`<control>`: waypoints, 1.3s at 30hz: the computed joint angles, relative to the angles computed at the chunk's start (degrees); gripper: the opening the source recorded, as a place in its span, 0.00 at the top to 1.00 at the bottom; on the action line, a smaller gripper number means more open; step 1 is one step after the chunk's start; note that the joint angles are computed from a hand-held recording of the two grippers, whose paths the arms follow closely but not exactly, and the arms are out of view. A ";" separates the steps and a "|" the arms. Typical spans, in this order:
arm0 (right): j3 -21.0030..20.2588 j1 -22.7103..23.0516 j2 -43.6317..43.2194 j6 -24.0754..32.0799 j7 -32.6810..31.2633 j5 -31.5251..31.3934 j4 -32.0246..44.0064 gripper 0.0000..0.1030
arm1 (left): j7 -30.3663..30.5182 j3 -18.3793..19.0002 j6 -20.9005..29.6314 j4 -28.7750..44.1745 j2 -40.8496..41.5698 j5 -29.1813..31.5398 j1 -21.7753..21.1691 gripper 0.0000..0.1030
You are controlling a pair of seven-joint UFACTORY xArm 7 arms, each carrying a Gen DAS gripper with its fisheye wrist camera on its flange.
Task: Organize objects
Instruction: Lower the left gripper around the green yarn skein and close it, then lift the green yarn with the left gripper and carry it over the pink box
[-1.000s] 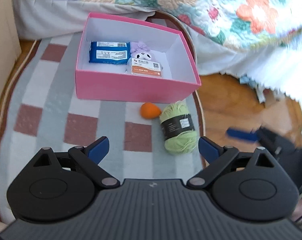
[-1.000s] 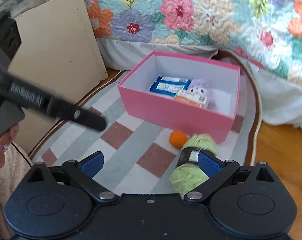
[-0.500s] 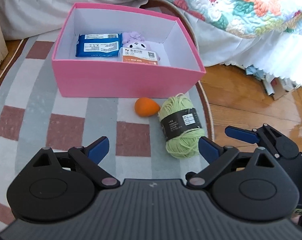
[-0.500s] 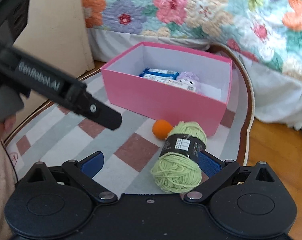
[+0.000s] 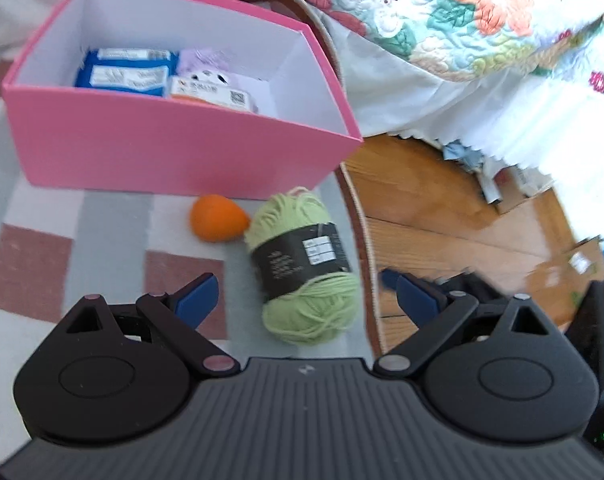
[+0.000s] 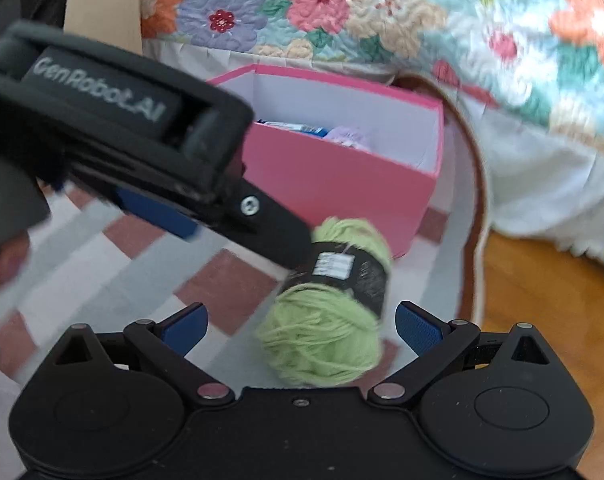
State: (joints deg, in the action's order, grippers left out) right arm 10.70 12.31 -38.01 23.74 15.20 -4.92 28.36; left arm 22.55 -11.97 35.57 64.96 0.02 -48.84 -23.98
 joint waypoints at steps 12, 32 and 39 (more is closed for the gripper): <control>3.07 -4.68 1.70 -8.50 5.49 -3.47 -4.34 0.01 | 0.48 -2.25 -5.07 0.97 5.80 -2.27 -0.42 0.14; -9.62 5.09 2.99 -14.99 0.68 12.39 -9.59 0.32 | 3.50 -4.07 -4.86 -0.57 8.43 -9.10 0.55 0.41; -5.51 1.89 0.79 -16.11 5.61 11.88 -11.55 0.37 | 6.01 -4.82 -6.01 -1.51 7.82 -10.77 0.28 0.52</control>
State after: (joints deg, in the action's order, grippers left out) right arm 5.19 14.20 -37.22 7.63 20.82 6.96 16.81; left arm 28.57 -16.80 29.55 63.45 7.84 -59.61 -23.70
